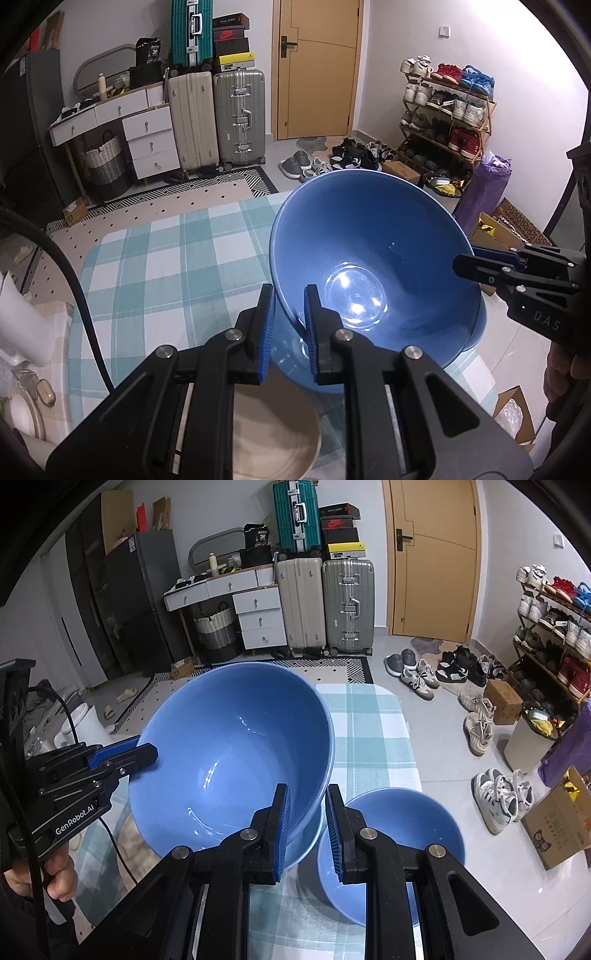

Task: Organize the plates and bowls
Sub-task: 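Lift the blue bowl with the right tool while the left tool lifts its bowl, then lower the held blue bowls onto the table and open both tools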

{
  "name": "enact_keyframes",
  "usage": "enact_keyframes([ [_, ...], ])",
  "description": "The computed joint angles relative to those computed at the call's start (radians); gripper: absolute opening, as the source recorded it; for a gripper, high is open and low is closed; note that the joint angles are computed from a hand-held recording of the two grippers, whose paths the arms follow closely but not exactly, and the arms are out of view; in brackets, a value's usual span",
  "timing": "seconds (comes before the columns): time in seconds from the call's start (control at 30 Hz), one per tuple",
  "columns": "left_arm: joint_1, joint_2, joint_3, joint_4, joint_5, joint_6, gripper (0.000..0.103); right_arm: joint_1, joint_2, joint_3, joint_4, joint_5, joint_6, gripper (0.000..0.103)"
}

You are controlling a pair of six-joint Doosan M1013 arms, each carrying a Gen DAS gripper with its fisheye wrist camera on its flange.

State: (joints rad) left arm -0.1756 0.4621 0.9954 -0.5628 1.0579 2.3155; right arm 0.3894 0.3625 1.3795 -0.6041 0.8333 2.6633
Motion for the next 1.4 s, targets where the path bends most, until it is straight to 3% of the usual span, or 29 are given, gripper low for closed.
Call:
enact_keyframes([
  [1.4,-0.032,0.178,-0.076,0.114,-0.036,-0.081,0.013,-0.041,0.116,-0.036,0.154,0.01,-0.151,0.02],
])
